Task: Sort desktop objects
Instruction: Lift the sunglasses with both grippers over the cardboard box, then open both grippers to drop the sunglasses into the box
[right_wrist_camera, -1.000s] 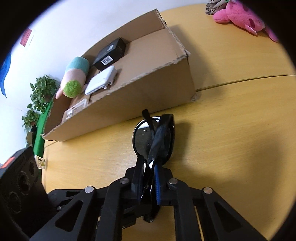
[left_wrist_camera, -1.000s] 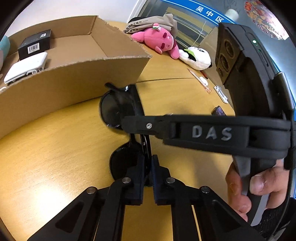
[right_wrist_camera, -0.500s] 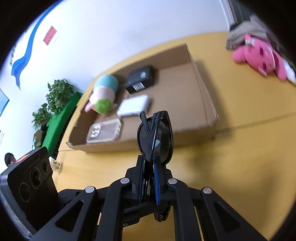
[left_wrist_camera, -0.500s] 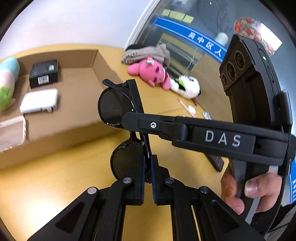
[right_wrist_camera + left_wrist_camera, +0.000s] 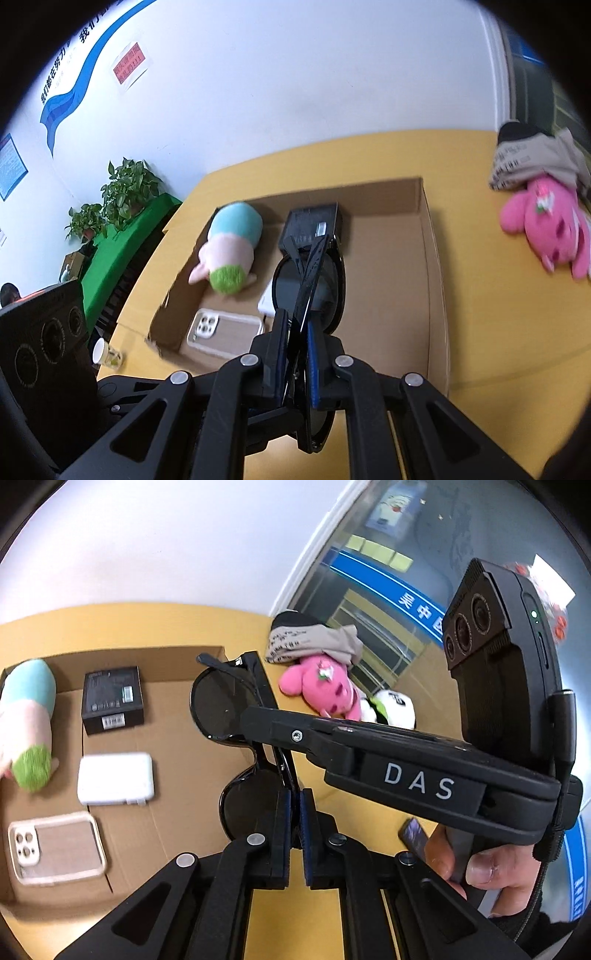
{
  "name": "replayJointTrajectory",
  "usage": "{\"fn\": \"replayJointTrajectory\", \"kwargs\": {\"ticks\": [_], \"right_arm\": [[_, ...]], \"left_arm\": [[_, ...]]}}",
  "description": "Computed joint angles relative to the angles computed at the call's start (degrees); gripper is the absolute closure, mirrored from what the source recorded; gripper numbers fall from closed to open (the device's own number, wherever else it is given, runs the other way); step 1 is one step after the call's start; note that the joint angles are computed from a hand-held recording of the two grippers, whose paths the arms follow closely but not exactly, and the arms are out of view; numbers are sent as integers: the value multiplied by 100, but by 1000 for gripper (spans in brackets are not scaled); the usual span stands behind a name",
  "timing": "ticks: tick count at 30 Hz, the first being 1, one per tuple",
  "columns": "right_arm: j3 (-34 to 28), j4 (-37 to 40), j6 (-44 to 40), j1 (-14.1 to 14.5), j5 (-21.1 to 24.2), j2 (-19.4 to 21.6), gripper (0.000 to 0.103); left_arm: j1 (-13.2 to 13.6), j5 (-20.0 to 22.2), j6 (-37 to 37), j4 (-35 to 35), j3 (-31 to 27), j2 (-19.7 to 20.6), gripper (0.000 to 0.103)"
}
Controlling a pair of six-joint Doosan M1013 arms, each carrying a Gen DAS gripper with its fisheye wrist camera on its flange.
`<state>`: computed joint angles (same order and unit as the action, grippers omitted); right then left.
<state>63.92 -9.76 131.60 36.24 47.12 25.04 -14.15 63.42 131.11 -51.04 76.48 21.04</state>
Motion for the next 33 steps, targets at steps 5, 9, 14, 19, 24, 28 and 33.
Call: {"fn": "replayJointTrajectory", "kwargs": {"ticks": [5,9,14,19,24,28,33], "right_arm": [[-706,480,-539,-260,323,385,94],[-1204,771,-899,-447,568,673,94],[-1863,1237,-1285,-721,982,1116,94],[-2408,1413,-1274,-925,1372,1601,94],[-2709,1652,-1205,-1113,1636,2034,94],[-2943,1687,-1088,-1172,1928,2337,94],[-2880,1713,-1034,-1189,1994,2435,94]], "left_arm": [[-17,203,-484,178,-745,413,100],[-42,404,-877,320,-1433,839,100],[-79,779,-1344,437,-2280,1447,100],[-147,1324,-1989,673,-3270,2227,100],[-182,1892,-2649,790,-4163,2940,100],[-199,2198,-2974,837,-4547,3304,100],[-218,2327,-3145,900,-4577,3424,100]]}}
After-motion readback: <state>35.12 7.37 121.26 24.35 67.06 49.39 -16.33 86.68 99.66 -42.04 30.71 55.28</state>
